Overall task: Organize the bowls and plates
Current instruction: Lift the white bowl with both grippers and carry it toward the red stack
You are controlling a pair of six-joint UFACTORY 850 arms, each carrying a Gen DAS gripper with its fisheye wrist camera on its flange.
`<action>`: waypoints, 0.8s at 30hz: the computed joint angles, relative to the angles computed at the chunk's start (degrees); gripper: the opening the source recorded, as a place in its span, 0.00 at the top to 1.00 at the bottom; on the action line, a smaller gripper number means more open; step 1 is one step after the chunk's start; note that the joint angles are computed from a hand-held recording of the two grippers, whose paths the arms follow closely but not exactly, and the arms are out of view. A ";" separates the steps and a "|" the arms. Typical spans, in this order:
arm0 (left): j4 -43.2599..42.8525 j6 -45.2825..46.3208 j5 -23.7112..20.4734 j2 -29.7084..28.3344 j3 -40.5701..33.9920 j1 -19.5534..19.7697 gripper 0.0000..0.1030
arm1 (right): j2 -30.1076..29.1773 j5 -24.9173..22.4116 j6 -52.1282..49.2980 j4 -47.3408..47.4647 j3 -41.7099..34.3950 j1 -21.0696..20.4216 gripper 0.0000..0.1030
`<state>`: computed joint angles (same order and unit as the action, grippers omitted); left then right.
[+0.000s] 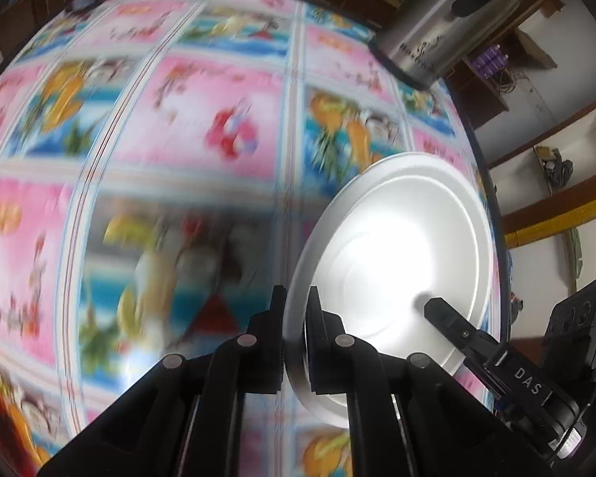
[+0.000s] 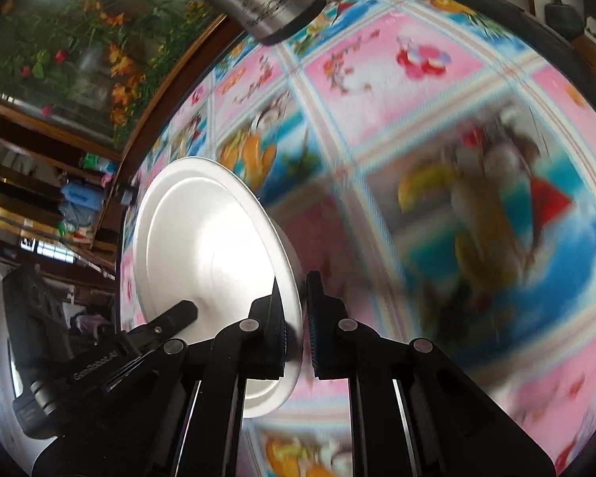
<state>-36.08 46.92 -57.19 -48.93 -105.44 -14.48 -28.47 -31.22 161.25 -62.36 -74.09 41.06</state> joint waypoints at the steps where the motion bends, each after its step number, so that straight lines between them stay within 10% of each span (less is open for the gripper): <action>1: 0.20 0.81 0.77 1.13 1.95 0.59 0.93 | -0.24 0.15 0.49 -0.27 -0.35 0.73 0.92; 24: -5.43 19.23 13.93 13.87 22.21 12.30 0.92 | -12.43 -1.68 -11.03 6.32 -18.53 8.19 0.92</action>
